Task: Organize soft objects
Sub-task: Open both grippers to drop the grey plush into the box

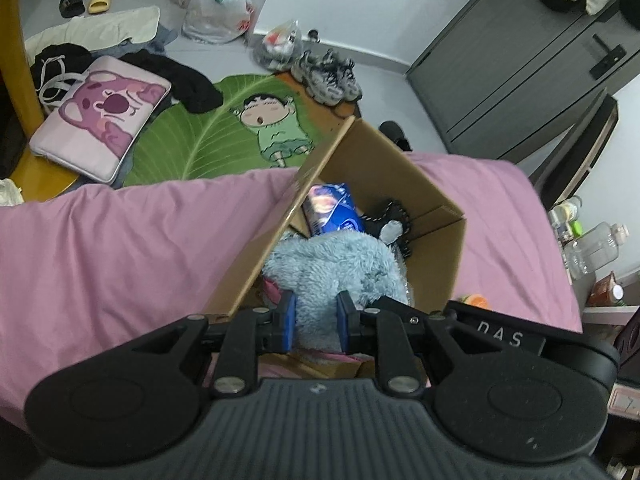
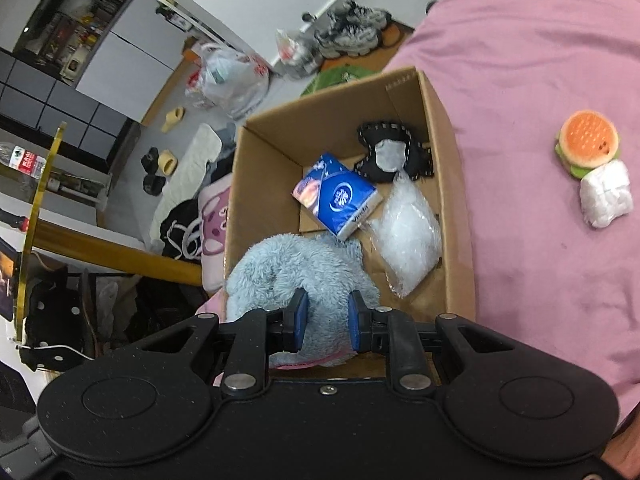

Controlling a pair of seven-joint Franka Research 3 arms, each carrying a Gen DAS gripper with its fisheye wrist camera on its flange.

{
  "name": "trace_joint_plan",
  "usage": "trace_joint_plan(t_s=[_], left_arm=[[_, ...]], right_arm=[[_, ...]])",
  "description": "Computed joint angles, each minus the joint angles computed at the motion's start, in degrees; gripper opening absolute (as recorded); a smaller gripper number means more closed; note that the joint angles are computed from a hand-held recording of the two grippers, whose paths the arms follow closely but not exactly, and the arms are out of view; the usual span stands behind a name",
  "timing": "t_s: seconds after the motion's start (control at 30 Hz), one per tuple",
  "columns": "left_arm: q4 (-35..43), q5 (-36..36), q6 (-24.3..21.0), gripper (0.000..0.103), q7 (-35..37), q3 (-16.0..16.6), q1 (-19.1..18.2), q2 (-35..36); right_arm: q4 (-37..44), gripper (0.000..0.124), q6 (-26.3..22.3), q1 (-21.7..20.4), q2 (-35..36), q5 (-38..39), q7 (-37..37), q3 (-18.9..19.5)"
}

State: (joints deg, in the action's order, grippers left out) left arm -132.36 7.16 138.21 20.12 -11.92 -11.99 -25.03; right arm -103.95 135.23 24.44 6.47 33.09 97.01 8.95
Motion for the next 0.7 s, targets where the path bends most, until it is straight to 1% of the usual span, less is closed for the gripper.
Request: trace_joint_plan(t_s=[0.2, 0.23, 0.37, 0.47, 0.57, 0.6, 0.63, 0.7], left_arm=[[0.97, -0.39, -2.14, 0.022, 0.77, 0.32, 0.11, 0.83], [1.29, -0.26, -2.74, 0.023, 0.85, 0.26, 0.18, 0.99], [1.84, -0.63, -4.17, 0.026, 0.74, 0.35, 0.28, 0.88], [3.41, 1.38, -6.94, 0.035, 0.04, -0.49, 0.96, 1.05], [3.89, 1.29, -7.39, 0.042, -0.26, -0.38, 0.81, 0.86], [4.27, 1.94, -8.03, 0.046, -0.68, -0.76, 0.95, 0.74], [4.65, 2.6, -8.7, 0.05, -1.12, -1.08, 1.09, 0.7], [5.07, 3.5, -9.79, 0.054, -2.14, -1.54, 1.16, 0.33]], right_arm=[[2.79, 0.031, -5.14, -0.81, 2.56, 2.45, 3.6, -0.22], [2.86, 0.035, -5.8, -1.03, 2.7, 3.28, 4.01, -0.21], [1.24, 0.052, -5.16, -1.35, 1.4, 4.84, 4.04, -0.23], [0.4, 0.055, -4.88, -1.53, 0.32, 5.29, 3.98, -0.38], [-0.43, 0.057, -4.4, -1.64, -0.92, 5.35, 3.97, -0.59], [-0.32, 0.058, -4.28, -1.66, -1.05, 5.43, 3.93, -0.64], [-0.67, 0.06, -4.01, -1.71, -1.5, 5.65, 3.65, -0.68], [-2.07, 0.065, -3.2, -1.84, -3.12, 6.48, 2.69, -0.81]])
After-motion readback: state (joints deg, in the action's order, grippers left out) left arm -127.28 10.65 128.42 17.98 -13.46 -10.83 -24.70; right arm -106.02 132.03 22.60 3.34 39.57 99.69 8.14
